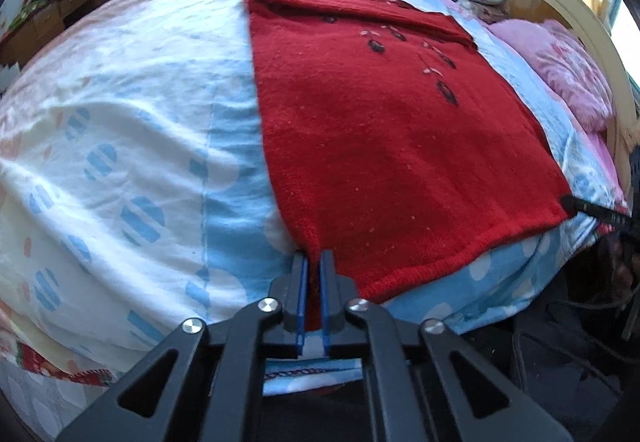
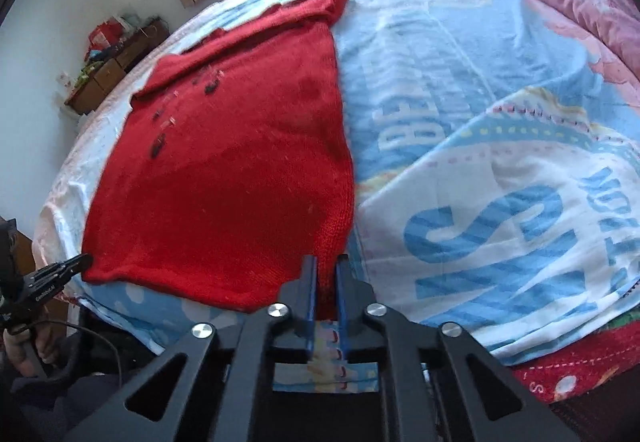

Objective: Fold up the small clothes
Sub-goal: 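Grasp the sweater hem with the left tool while the right tool grasps it too, then lift the hem with both tools and fold it over toward the collar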

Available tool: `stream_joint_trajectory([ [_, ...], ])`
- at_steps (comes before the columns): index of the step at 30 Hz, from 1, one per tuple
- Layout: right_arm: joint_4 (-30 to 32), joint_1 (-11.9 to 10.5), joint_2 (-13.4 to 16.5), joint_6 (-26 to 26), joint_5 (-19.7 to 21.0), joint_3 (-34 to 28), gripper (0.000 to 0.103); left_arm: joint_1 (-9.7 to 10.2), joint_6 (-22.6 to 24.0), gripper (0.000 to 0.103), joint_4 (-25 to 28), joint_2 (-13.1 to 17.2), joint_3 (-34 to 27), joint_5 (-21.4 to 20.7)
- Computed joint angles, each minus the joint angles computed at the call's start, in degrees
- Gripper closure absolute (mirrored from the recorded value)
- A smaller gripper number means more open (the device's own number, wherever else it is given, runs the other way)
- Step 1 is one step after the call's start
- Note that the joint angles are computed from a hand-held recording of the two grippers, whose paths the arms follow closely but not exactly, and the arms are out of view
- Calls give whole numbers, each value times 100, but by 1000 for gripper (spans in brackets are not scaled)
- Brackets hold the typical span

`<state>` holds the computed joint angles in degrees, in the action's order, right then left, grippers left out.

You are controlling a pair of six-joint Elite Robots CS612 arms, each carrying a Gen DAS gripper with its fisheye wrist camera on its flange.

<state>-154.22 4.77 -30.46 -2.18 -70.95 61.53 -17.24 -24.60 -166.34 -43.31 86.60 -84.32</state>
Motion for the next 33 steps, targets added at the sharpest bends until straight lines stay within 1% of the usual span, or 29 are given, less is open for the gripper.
stream_joint_trajectory([
  [4,-594,-64,-89,249,284,182,96,16,24,99,-237,-81,100,-33],
  [10,-890,-103,-124,350,458,253,97,29,51,99,-495,-120,140,-157],
  [15,-1352,-84,-154,336,713,332,97,70,19,99,-1046,-173,211,-279],
  [18,-1625,-110,-186,493,947,408,97,112,-60,99,-1346,-202,252,-383],
  [20,-1858,-135,-192,703,1071,429,97,136,-19,99,-1466,-186,226,-412],
  [23,-2161,-136,-200,874,1060,404,98,151,76,99,-1661,-175,187,-374],
  [26,-2382,-128,-200,939,1064,325,98,144,178,99,-1828,-155,133,-236],
  [31,-2472,-158,-119,1220,1214,35,98,189,294,99,-1998,-70,-66,-71],
  [33,-2504,-163,-77,1308,1227,-80,98,243,193,99,-1991,-30,-183,-147],
])
